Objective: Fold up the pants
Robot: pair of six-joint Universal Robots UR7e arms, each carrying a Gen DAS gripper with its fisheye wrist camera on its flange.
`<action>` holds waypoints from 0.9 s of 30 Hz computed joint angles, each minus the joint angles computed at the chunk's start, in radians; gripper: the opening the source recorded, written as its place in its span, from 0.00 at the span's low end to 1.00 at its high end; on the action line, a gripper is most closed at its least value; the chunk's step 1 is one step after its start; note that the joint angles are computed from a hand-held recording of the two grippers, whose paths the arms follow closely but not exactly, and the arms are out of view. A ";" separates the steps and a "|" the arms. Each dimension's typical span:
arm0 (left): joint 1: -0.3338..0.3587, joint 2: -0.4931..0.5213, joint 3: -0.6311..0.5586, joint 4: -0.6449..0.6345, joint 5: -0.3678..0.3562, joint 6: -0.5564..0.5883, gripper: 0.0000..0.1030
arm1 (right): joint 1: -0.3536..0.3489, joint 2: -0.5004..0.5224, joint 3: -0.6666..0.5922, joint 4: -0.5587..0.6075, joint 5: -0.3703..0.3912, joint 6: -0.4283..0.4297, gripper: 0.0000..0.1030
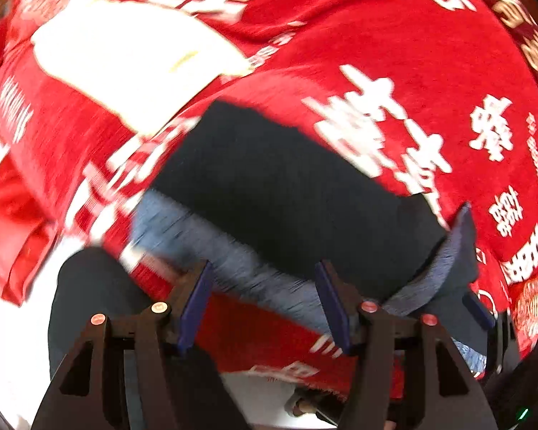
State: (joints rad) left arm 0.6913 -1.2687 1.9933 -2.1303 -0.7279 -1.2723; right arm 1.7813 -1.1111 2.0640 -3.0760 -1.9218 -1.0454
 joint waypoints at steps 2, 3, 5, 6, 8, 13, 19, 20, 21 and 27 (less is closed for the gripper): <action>0.014 0.050 -0.038 -0.077 0.006 0.109 0.61 | 0.004 0.022 -0.060 0.025 -0.003 0.057 0.99; 0.025 0.079 -0.065 -0.098 0.008 0.158 0.61 | 0.006 0.036 -0.083 0.030 -0.004 0.071 0.99; 0.059 0.140 -0.120 -0.120 -0.013 0.222 0.61 | 0.010 0.076 -0.130 0.037 -0.029 0.101 0.99; 0.073 0.156 -0.134 -0.113 -0.028 0.225 0.61 | 0.013 0.106 -0.153 0.028 -0.072 0.117 0.99; 0.102 0.183 -0.151 -0.087 -0.080 0.232 0.61 | 0.012 0.149 -0.183 0.040 -0.151 0.148 0.99; 0.066 0.223 -0.141 0.039 -0.036 0.263 0.68 | -0.042 0.099 -0.159 0.171 -0.175 0.268 0.99; 0.039 0.271 -0.184 -0.003 -0.080 0.350 0.69 | -0.086 0.010 -0.205 0.144 -0.132 0.395 0.99; 0.036 0.299 -0.212 -0.006 -0.074 0.374 0.70 | -0.092 0.025 -0.255 0.143 -0.150 0.440 0.99; 0.034 0.322 -0.231 -0.026 -0.081 0.415 0.70 | -0.097 0.049 -0.312 0.154 -0.179 0.485 0.99; 0.037 0.400 -0.287 -0.019 -0.086 0.460 0.73 | -0.113 0.244 -0.718 0.509 -0.354 0.889 0.99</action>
